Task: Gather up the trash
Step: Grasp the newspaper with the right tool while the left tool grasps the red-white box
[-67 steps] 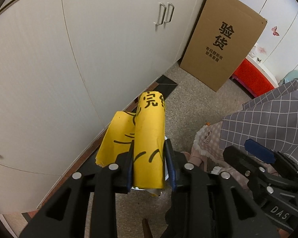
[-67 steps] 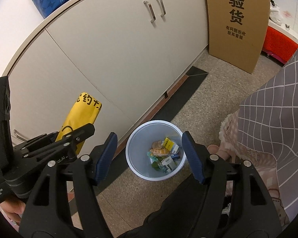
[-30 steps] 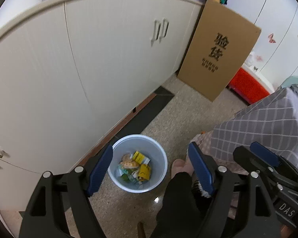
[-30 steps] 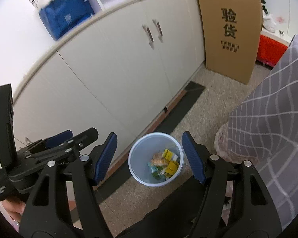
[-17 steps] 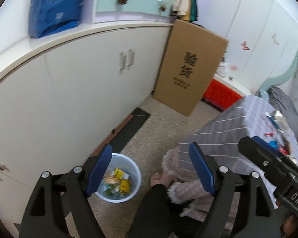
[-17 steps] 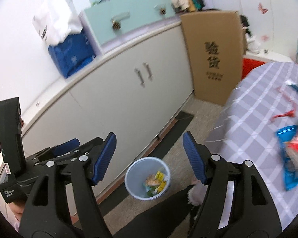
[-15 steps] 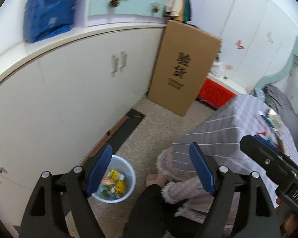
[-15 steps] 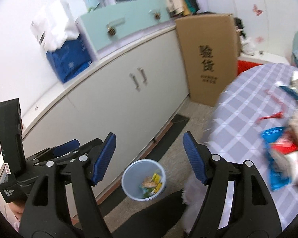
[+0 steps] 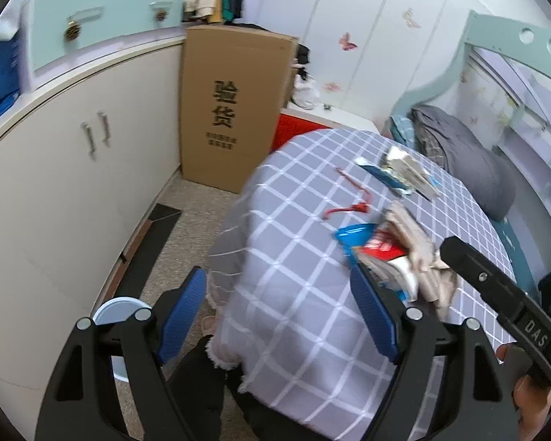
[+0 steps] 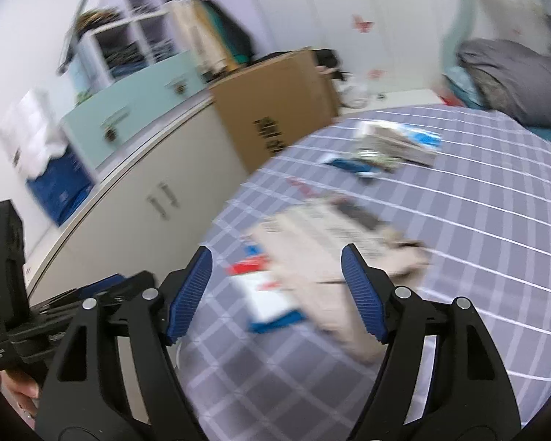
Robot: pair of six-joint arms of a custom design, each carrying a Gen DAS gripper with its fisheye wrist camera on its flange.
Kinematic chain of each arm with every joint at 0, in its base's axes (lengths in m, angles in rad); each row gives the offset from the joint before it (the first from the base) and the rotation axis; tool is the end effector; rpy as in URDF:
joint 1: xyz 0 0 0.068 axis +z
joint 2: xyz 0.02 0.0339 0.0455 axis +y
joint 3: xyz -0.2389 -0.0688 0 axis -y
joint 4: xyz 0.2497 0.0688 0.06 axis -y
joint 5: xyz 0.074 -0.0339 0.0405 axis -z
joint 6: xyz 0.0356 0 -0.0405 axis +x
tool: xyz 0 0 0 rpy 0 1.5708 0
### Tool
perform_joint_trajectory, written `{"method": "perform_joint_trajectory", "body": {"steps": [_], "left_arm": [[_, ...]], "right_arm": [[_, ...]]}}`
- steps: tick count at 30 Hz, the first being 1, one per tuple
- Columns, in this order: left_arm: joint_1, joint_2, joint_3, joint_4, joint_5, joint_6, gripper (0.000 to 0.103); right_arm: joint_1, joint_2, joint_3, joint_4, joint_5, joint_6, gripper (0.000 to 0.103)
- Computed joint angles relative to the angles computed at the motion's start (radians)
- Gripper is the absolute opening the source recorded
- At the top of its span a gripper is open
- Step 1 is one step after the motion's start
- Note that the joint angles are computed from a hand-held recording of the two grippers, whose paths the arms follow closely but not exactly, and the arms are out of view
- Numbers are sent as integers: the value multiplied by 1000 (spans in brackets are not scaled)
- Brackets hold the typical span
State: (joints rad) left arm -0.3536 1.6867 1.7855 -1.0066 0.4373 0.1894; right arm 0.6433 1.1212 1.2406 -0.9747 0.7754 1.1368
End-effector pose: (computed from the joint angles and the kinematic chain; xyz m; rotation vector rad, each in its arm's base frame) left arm 0.3284 -0.1373 0.3514 0.8377 2.3104 -0.6118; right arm 0.1927 0.1133 0.3429 0.8302 1.9734 0.0709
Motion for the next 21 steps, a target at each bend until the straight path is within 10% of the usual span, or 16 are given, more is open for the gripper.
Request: {"method": "perform_joint_trajectory", "body": {"steps": [14, 21], "left_arm": [[-88, 47, 51, -18, -36, -67, 79], [-93, 67, 68, -24, -38, -78, 81]], "right_arm": [[-241, -271, -316, 136, -227, 45, 72], [-329, -324, -369, 205, -350, -21, 28]]}}
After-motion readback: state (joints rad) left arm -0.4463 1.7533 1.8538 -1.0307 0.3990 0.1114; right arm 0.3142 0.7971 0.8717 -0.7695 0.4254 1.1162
